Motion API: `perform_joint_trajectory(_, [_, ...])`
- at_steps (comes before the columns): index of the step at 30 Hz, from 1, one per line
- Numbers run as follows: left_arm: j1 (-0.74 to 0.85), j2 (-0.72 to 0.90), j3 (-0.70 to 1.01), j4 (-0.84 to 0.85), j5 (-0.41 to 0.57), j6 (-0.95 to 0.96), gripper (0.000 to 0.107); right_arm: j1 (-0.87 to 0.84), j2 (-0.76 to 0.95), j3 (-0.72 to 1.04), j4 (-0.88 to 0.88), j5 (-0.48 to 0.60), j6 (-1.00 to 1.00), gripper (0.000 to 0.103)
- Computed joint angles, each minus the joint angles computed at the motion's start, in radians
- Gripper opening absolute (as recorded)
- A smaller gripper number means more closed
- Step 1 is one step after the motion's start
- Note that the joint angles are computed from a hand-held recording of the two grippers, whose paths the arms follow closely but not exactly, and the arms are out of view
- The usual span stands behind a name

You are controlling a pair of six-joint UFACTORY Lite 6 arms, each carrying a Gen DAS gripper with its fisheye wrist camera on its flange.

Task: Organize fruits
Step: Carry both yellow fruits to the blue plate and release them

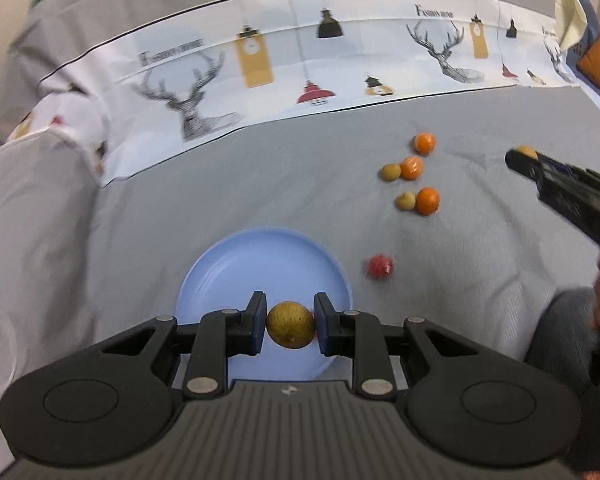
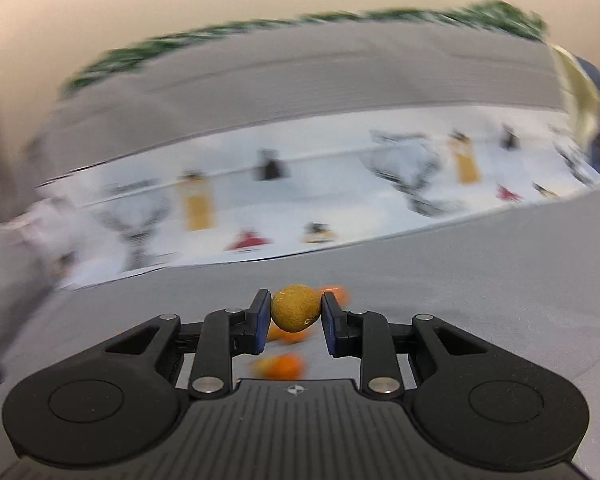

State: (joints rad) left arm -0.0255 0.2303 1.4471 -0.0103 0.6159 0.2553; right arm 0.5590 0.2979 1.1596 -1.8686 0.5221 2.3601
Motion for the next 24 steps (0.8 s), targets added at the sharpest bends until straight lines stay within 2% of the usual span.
perform_joint_trajectory(5, [0.124,-0.275,-0.271,-0.098,0.004,0.124,0.028,0.247,-0.175,-0.065,0.223,-0.03,-0.224,0.028])
perform_joint_trajectory(12, [0.301,-0.544,-0.548,-0.24,0.024,0.309,0.028,0.521,-0.139,0.091,0.543,0.035,-0.55,0.028])
perform_joint_trajectory(18, [0.429,-0.635,-0.644,-0.387,0.064,0.469,0.028,0.629,-0.091,0.172,0.636,0.116,-0.668,0.028])
perform_joint_trajectory(24, [0.447,-0.656,-0.657,-0.438,0.069,0.517,0.028,0.652,-0.068,0.208,0.659,0.162,-0.709,0.028])
